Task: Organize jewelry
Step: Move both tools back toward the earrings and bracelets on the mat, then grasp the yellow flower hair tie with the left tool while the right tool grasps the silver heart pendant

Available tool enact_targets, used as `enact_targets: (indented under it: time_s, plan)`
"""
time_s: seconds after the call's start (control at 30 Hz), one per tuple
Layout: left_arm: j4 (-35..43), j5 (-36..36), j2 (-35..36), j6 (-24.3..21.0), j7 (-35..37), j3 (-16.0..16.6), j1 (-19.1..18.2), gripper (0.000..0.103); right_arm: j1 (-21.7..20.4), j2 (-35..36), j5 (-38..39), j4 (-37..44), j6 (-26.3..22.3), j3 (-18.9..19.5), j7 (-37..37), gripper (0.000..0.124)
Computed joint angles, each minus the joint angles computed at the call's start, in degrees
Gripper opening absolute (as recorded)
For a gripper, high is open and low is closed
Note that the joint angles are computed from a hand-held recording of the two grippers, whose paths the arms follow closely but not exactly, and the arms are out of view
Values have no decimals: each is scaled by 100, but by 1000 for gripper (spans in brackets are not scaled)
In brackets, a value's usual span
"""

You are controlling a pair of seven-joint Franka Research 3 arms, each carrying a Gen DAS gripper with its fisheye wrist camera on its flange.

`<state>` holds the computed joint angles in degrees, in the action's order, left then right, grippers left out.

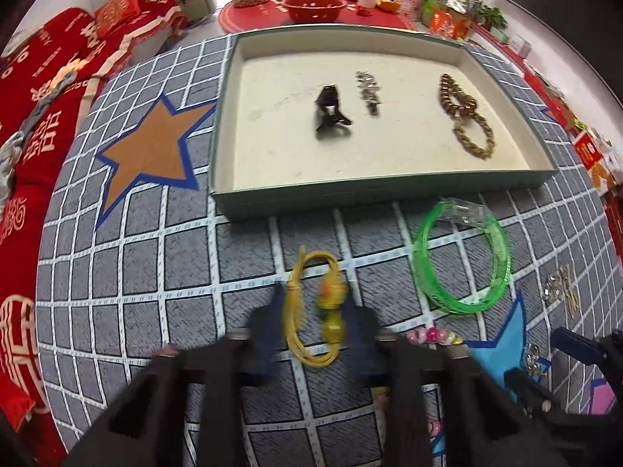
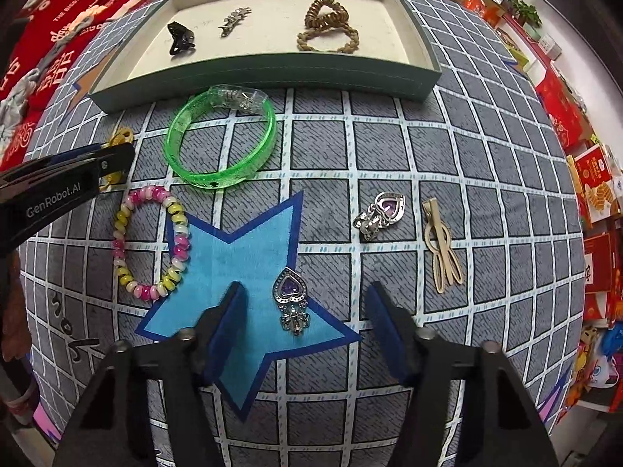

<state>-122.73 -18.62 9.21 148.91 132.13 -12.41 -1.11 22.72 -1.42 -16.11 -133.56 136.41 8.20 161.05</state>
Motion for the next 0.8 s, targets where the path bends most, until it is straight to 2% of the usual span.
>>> enact_targets:
  time_s: [0.1, 0.13, 0.23, 0.4, 0.47, 0.8]
  plan:
    - [91, -238, -1, -267, 134, -15, 72, 29, 6, -131, -6, -49, -44, 27, -31, 24]
    - [-22, -314, -112, -276, 155, -20, 76, 29, -4, -118, -22, -37, -20, 32, -13, 19]
    - [42, -585, -131, -472, 299, 59, 115, 29, -71, -283, 55, -268, 253, 14, 4, 19]
    - [-115, -965, -418, -677, 520, 136, 148, 29, -226, -831, 1004, -1176, 1761, -49, -146, 19]
    - [-147, -1084, -503, -762, 588, 200, 125, 29, -299, -991, 1312, -1402, 2074, -6, -222, 19]
    - [-94, -1418, -764, -1062, 833, 409, -12, 29, -631, -1650, 2188, -2069, 2604, 153, -681, 19]
